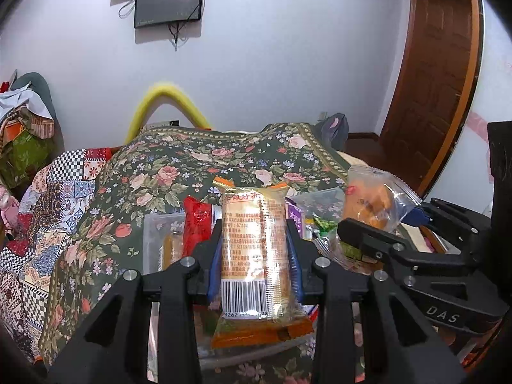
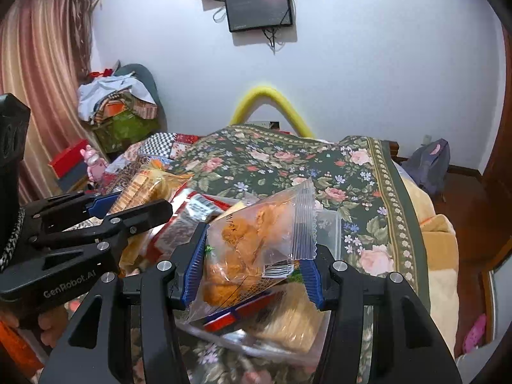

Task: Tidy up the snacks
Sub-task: 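Place the orange snack bag into the box with the right gripper while the left places the wafer pack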

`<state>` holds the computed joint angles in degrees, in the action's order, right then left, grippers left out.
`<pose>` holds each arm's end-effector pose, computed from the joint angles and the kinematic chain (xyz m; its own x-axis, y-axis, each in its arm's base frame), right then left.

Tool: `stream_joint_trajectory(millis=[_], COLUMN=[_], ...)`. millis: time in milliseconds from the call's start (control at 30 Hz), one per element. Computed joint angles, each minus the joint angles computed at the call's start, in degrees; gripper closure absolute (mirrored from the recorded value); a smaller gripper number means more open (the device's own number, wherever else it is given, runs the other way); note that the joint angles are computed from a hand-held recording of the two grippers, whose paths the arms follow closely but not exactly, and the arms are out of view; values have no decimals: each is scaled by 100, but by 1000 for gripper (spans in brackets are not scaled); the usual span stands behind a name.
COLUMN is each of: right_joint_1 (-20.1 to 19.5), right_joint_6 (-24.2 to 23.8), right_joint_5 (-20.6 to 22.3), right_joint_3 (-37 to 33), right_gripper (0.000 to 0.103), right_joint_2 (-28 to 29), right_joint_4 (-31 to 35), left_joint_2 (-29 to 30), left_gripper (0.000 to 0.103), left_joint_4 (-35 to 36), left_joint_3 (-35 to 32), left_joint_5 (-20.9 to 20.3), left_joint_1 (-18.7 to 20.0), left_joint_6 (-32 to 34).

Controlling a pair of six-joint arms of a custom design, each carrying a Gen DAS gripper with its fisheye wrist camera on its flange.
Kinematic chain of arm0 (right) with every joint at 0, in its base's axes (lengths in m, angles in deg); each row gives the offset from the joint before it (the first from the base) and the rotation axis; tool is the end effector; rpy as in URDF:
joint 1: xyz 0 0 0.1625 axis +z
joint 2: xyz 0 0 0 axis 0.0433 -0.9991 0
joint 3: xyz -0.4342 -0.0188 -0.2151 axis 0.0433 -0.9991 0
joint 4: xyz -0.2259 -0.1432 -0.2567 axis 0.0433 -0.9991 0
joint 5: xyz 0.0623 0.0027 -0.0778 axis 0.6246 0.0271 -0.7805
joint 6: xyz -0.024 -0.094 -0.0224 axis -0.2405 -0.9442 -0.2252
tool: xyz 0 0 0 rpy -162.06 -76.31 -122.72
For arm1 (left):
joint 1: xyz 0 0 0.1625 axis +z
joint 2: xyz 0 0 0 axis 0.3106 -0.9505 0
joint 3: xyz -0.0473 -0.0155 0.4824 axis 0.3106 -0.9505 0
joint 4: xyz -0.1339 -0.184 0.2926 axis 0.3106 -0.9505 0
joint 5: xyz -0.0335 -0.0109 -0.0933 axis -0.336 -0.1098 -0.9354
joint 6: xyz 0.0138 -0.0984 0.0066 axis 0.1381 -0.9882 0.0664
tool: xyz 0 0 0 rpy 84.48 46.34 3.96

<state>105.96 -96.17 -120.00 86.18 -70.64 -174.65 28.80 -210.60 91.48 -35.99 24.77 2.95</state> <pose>0.3135 -0.5674 0.1574 -0.5810 -0.6971 0.4202 -0.8138 0.4901 -0.3122 -0.2467 -0.5338 0.2506 -0.7538 -0.1662 -0.6357 0.4216 0.6196 -0.6621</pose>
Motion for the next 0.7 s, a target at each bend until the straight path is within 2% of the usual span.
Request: stream_joint_trajectory(millis=[233,333,500,567,700], right_joint_1=[-81,-90,-74,-94,-121], right_joint_6=[80,139,108,168,204], right_joint_5=[-163,-211,-408,-398,-350], right_joint_3=[-207,-213,-211,-180,-12], right_gripper=[53,50,43,37,35], right_joint_2=[175,181,169,118,-78], right_joint_4=[290,264,345,400,430], left_joint_2=[105,135,145,98,-81], left_gripper=[69,68,62,57,54], left_joint_4=[240,350,482,620,608], left_joint_3=[-268,-287,-257,-231,-41], left_joint_5=[-393,-432,-299,-282,-303], left_joint_1=[366,449,385,342,179], left_joint_6=[-99,-246,-310,-435,-615])
